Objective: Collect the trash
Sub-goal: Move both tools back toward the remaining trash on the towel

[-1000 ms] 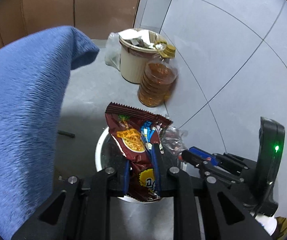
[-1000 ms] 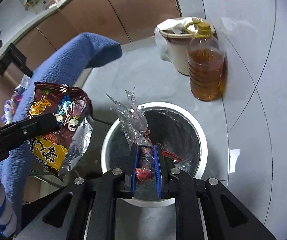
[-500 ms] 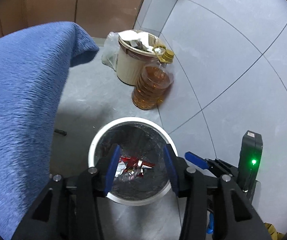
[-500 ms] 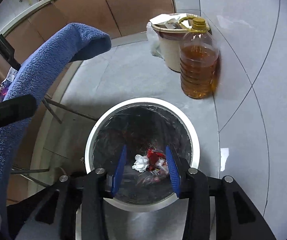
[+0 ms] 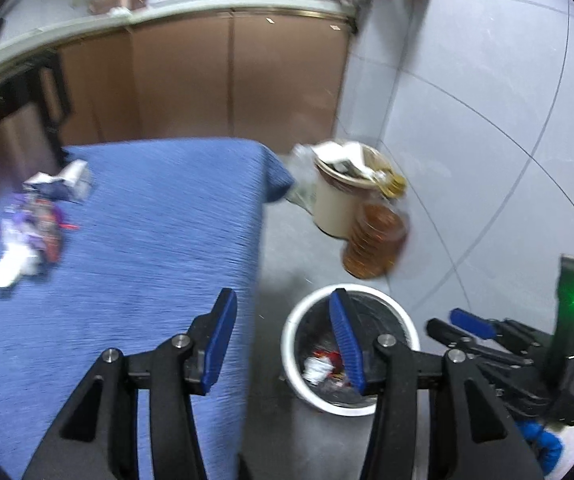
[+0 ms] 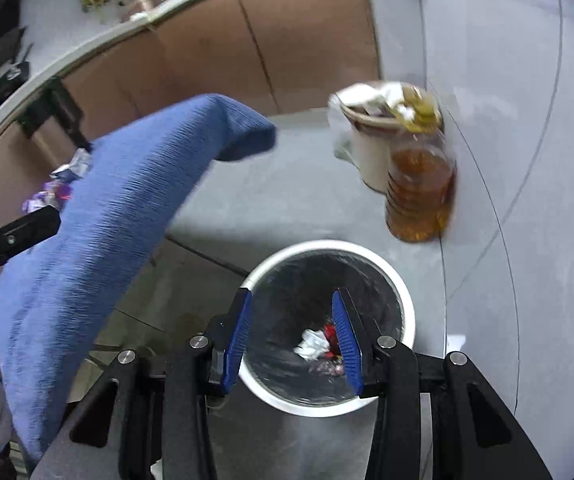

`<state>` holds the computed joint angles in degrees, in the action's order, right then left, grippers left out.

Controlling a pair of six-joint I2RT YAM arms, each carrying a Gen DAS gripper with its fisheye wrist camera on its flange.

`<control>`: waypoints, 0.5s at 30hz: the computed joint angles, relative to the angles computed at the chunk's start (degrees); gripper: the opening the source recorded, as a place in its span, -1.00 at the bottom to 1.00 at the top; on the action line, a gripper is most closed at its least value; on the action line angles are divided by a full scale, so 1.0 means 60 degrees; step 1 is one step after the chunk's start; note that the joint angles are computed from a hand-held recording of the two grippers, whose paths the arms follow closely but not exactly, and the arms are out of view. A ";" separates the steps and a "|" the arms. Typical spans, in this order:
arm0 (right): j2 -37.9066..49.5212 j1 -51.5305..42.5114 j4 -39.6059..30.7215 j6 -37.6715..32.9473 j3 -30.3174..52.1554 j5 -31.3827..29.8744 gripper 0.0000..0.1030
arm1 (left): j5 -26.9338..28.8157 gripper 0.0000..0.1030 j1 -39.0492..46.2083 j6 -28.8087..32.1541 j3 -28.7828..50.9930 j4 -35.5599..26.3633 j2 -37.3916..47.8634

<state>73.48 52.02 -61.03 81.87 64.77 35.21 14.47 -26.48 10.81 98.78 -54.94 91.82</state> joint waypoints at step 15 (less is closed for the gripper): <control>0.2887 0.1440 -0.1919 -0.1173 0.5554 0.1506 -0.06 | 0.1331 0.11 0.3932 0.0801 -0.0071 -0.0200 -0.1897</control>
